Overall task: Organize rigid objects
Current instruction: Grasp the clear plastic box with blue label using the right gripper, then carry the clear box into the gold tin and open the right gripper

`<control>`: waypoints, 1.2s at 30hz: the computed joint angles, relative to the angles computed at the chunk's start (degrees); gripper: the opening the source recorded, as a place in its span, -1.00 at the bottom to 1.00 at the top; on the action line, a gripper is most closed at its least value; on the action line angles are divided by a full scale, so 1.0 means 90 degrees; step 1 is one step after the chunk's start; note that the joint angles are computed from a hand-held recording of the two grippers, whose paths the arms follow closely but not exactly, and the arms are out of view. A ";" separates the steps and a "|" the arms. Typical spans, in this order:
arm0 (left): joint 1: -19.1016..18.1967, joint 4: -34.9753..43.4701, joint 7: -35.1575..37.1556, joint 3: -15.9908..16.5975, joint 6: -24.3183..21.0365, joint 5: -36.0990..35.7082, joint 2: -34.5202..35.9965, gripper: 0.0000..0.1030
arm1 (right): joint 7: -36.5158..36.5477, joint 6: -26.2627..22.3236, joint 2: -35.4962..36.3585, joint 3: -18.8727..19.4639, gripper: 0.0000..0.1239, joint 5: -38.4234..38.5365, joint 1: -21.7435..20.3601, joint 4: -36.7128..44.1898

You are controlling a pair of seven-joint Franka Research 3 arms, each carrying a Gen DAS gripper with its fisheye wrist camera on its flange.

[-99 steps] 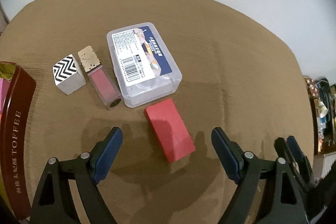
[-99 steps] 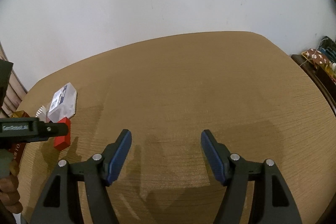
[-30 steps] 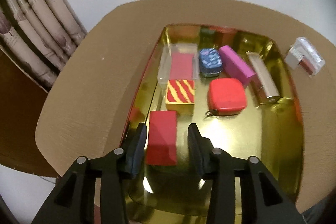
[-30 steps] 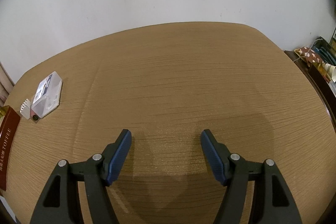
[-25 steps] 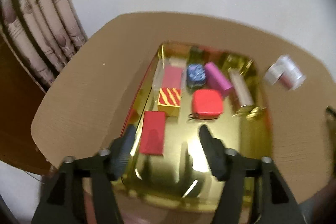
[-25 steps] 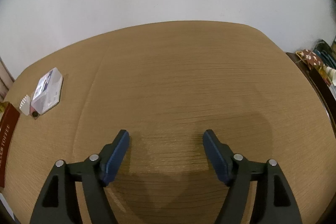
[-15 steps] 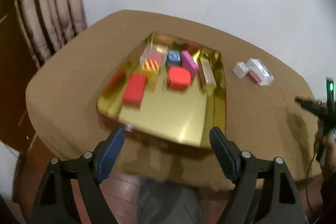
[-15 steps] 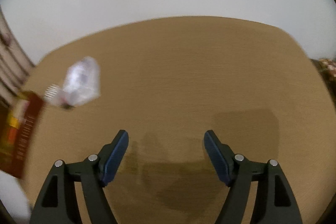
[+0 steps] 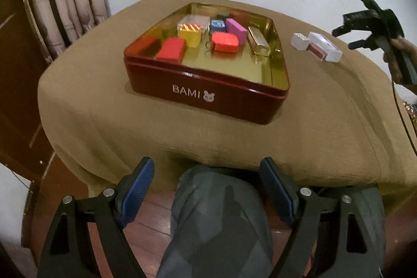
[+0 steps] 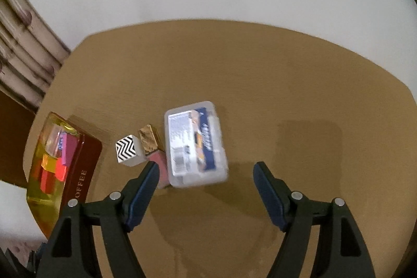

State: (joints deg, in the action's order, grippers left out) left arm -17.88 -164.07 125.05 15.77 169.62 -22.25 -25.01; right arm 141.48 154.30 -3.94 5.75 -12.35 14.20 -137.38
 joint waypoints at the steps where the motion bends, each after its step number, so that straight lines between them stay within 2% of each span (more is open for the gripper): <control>1: -0.0018 0.0031 0.0016 0.0042 -0.0048 -0.0022 0.0037 0.55 | -0.0084 -0.0137 0.0177 -0.0004 0.24 0.0047 0.0009 0.0196; 5: -0.0003 0.0180 0.0158 0.0123 -0.0244 -0.0239 0.0233 0.55 | -0.0200 -0.0468 0.0585 -0.0094 0.24 -0.0024 0.0111 0.0672; 11: 0.0307 0.0458 0.0420 -0.0079 -0.0700 -0.0750 0.0564 0.55 | -0.0506 -0.0619 0.0941 -0.0247 0.24 0.0276 0.0264 0.1010; 16: 0.0600 0.0413 0.0670 -0.0473 -0.0561 -0.0957 0.0641 0.55 | -0.0746 -0.0820 0.1218 -0.0368 0.24 0.0382 0.0334 0.1277; 22: 0.0734 0.0393 0.0675 -0.0693 -0.0467 -0.0827 0.0765 0.55 | -0.0994 -0.0993 0.1574 -0.0484 0.23 0.0626 0.0366 0.1532; 24: 0.0794 0.0419 0.0633 -0.0753 -0.0488 -0.0771 0.0824 0.55 | -0.1264 -0.0804 0.1598 -0.0464 0.23 0.1076 0.0267 0.1383; 26: 0.0847 0.0422 0.0594 -0.0804 -0.0471 -0.0732 0.0848 0.55 | -0.1199 -0.0695 0.1588 -0.0569 0.02 0.0829 0.0335 0.1354; 27: 0.0877 0.0427 0.0552 -0.0834 -0.0474 -0.0701 0.0856 0.55 | -0.1044 -0.0699 0.1517 -0.0635 0.02 0.0660 0.0375 0.1285; 29: 0.0901 0.0437 0.0505 -0.0858 -0.0512 -0.0669 0.0846 0.55 | -0.1229 -0.0336 0.1297 -0.0594 0.02 0.1016 0.0247 0.0958; 32: 0.0907 0.0401 0.0464 -0.0888 -0.0452 -0.0640 0.0786 0.55 | -0.1043 -0.0096 0.0893 -0.0631 0.02 0.0923 0.0159 0.0518; 36: 0.0852 0.0327 0.0397 -0.0839 -0.0451 -0.0556 0.0634 0.55 | -0.0887 0.0202 0.0022 -0.0486 0.02 0.0936 -0.0030 -0.0232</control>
